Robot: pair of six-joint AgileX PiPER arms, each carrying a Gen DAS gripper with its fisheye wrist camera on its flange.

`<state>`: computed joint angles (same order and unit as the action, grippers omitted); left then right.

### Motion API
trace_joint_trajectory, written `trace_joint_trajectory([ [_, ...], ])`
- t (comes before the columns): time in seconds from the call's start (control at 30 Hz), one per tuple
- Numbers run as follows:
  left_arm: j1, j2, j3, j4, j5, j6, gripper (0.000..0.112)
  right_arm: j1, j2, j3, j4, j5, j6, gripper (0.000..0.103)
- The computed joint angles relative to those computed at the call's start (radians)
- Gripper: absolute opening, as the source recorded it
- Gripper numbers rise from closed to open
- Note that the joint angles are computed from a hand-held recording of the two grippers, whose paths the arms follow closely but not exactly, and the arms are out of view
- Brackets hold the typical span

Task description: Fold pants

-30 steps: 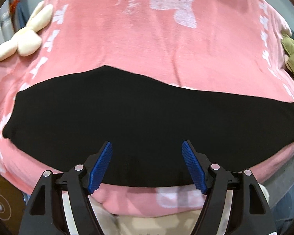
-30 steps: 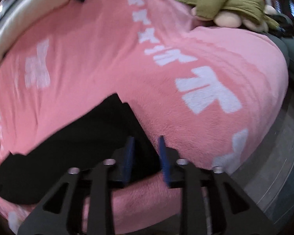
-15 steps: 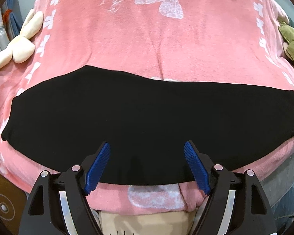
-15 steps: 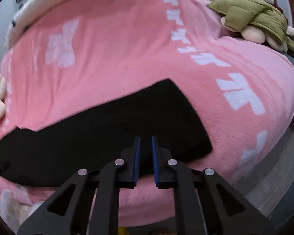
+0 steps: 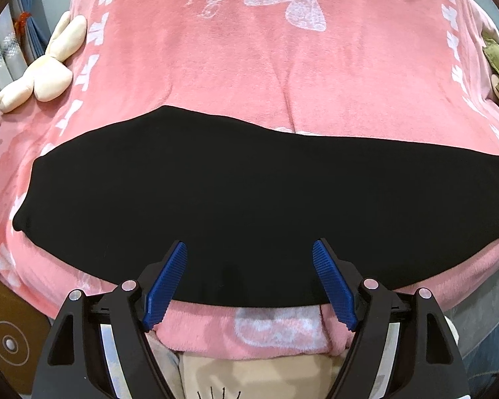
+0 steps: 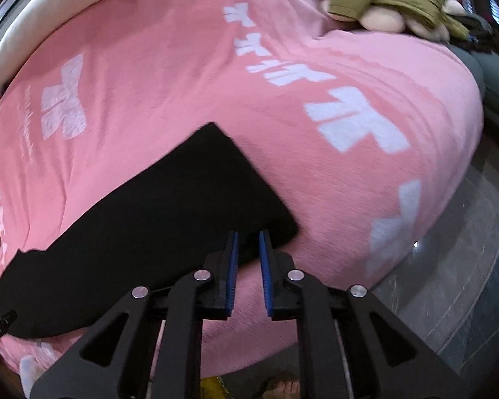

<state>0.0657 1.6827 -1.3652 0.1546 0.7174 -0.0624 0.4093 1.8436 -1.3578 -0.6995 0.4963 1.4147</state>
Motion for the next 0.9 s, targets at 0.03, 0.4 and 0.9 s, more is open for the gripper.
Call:
trace_joint_trajectory([
  [0.03,0.003,-0.004,0.005,0.000,-0.003,0.003,0.077,-0.013,-0.008,0.018,0.025,-0.023,-0.005,0.013],
  [0.4,0.077,-0.042,0.075,-0.054,-0.028,0.086,0.079,-0.084,-0.038,0.130,0.045,-0.261,0.128,0.059],
  [0.9,0.301,-0.029,0.045,-0.296,-0.024,0.346,0.079,0.017,0.042,-0.156,-0.031,-0.215,0.215,0.016],
])
